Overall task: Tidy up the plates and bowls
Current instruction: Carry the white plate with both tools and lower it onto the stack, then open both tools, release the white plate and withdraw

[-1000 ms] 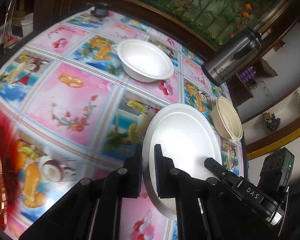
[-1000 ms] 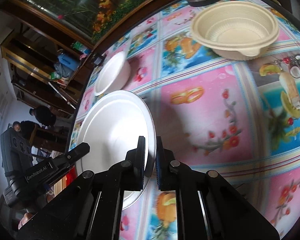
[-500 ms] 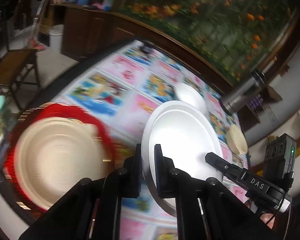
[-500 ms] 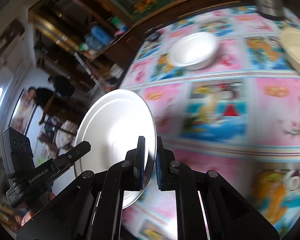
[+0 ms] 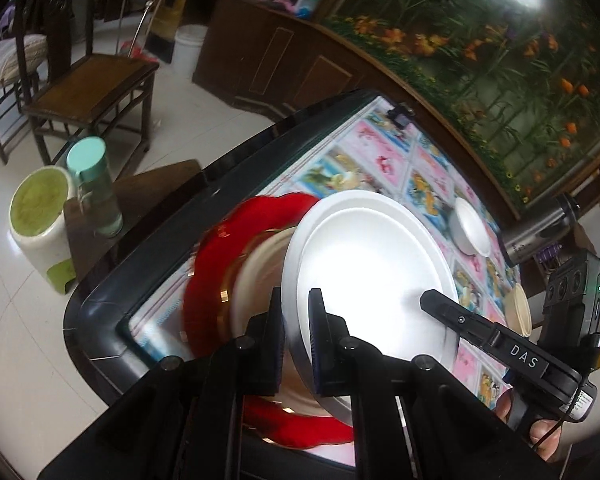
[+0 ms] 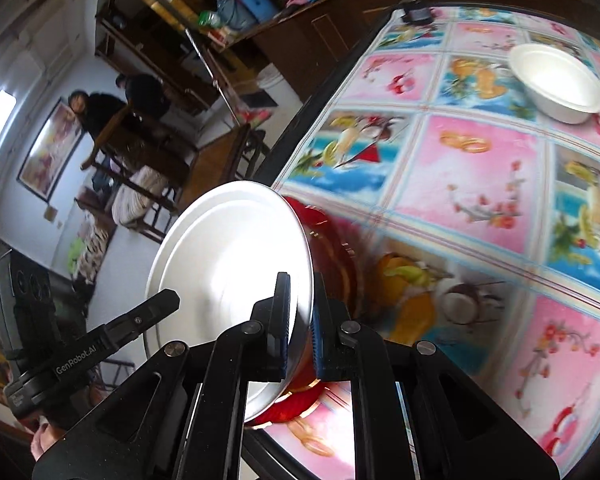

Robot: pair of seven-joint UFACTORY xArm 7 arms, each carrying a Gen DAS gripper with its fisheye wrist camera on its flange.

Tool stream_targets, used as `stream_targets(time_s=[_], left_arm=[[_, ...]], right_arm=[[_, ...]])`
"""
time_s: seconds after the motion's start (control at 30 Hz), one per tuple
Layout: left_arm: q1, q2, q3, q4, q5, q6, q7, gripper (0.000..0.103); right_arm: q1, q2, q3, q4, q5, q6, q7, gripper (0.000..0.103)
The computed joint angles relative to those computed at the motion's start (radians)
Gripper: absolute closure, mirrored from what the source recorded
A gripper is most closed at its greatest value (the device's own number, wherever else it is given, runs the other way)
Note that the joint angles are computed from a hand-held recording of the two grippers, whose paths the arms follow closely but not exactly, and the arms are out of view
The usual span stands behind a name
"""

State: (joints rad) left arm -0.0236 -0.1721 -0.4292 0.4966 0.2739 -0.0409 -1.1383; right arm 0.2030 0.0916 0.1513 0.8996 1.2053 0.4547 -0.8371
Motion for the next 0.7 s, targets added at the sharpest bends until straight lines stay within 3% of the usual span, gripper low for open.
stream_targets(time_s=[0.07,0.13,0.23,0.33,0.5,0.63,0.7], left_arm=[[-0.085,0.019,0.088,-0.013,-0.049,-0.017,0.048,0.094],[-0.221,0.023,0.22,-0.034,-0.129,-0.034,0.127,0.095],[-0.359,0.023,0.347,-0.05,-0.217,-0.049,0.212,0.095],[-0.3,0.0,0.289,-0.062,-0.232,-0.032,0.23,0.093],[-0.272,-0.044,0.265,-0.094,-0.285,-0.016,0.26,0.092],[-0.156,-0.11,0.153,-0.129,-0.274,-0.017,0.226,0.092],[-0.141,-0.131,0.138,-0.14,-0.272,-0.018,0.215,0.092]], right_arm=[[0.014,0.02,0.009,0.01,-0.032,-0.021,0.036,0.094],[0.024,0.038,0.02,0.014,-0.058,-0.051,0.059,0.094],[0.028,0.039,0.033,0.01,-0.081,-0.075,0.08,0.094],[0.038,0.028,0.042,-0.008,-0.109,-0.119,0.093,0.094],[0.048,0.006,0.047,-0.033,-0.134,-0.169,0.123,0.093],[0.049,-0.007,0.042,-0.044,-0.148,-0.177,0.128,0.093],[0.046,-0.01,0.038,-0.048,-0.148,-0.179,0.13,0.093]])
